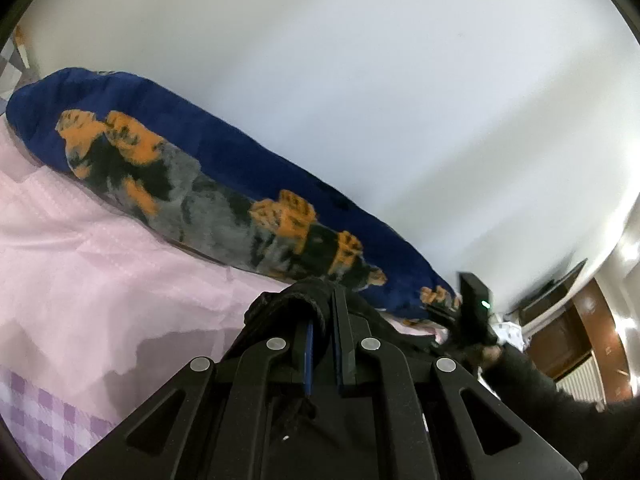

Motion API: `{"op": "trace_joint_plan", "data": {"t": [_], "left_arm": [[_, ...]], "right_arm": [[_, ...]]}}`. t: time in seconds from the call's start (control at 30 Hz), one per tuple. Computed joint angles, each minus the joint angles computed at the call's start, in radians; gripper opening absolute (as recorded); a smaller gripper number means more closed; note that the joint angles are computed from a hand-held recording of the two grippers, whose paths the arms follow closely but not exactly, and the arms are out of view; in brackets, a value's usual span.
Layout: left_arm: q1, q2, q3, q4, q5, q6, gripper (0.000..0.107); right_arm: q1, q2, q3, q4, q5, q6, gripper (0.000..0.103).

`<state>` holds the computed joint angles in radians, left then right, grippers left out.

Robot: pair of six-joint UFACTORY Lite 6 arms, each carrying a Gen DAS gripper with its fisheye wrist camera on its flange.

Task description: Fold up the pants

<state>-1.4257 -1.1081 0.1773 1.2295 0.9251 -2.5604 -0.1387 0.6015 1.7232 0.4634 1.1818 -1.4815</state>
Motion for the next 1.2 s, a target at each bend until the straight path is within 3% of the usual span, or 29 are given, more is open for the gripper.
{"op": "trace_joint_plan", "data": {"t": [0.1, 0.27, 0.4, 0.47, 0.63, 0.8, 0.97, 1.1, 1.2], "left_arm": [[-0.109, 0.017, 0.03, -0.013, 0.11, -0.012, 0.008], [-0.051, 0.024, 0.04, -0.051, 0.066, 0.031, 0.008], [0.0, 0.032, 0.044, -0.073, 0.02, 0.069, 0.008], [0.022, 0.061, 0.054, -0.08, 0.003, 0.085, 0.008], [-0.019, 0.115, 0.093, -0.103, 0.057, 0.104, 0.008], [-0.303, 0.231, 0.193, -0.122, 0.286, 0.008, 0.008], [-0.669, 0.449, 0.34, -0.177, 0.522, -0.166, 0.009], [-0.815, 0.652, 0.455, -0.251, 0.549, -0.272, 0.01], [-0.9, 0.815, 0.526, -0.302, 0.514, -0.392, 0.011]], "right_arm": [[0.033, 0.161, 0.208, -0.086, 0.109, 0.039, 0.081], [0.041, 0.267, 0.33, -0.172, 0.191, 0.03, 0.057], [0.005, 0.223, 0.236, -0.216, 0.108, 0.0, 0.035], [-0.017, 0.143, 0.122, -0.19, 0.032, -0.02, 0.015], [-0.114, -0.222, -0.266, -0.05, -0.13, -0.178, 0.009], [-0.342, -0.607, -0.579, 0.072, -0.097, -0.369, 0.009], [-0.671, -0.695, -0.593, 0.108, 0.092, -0.56, 0.009], [-0.906, -0.684, -0.611, 0.09, 0.185, -0.705, 0.008], [-1.07, -0.671, -0.684, 0.019, 0.194, -0.802, 0.008]]}}
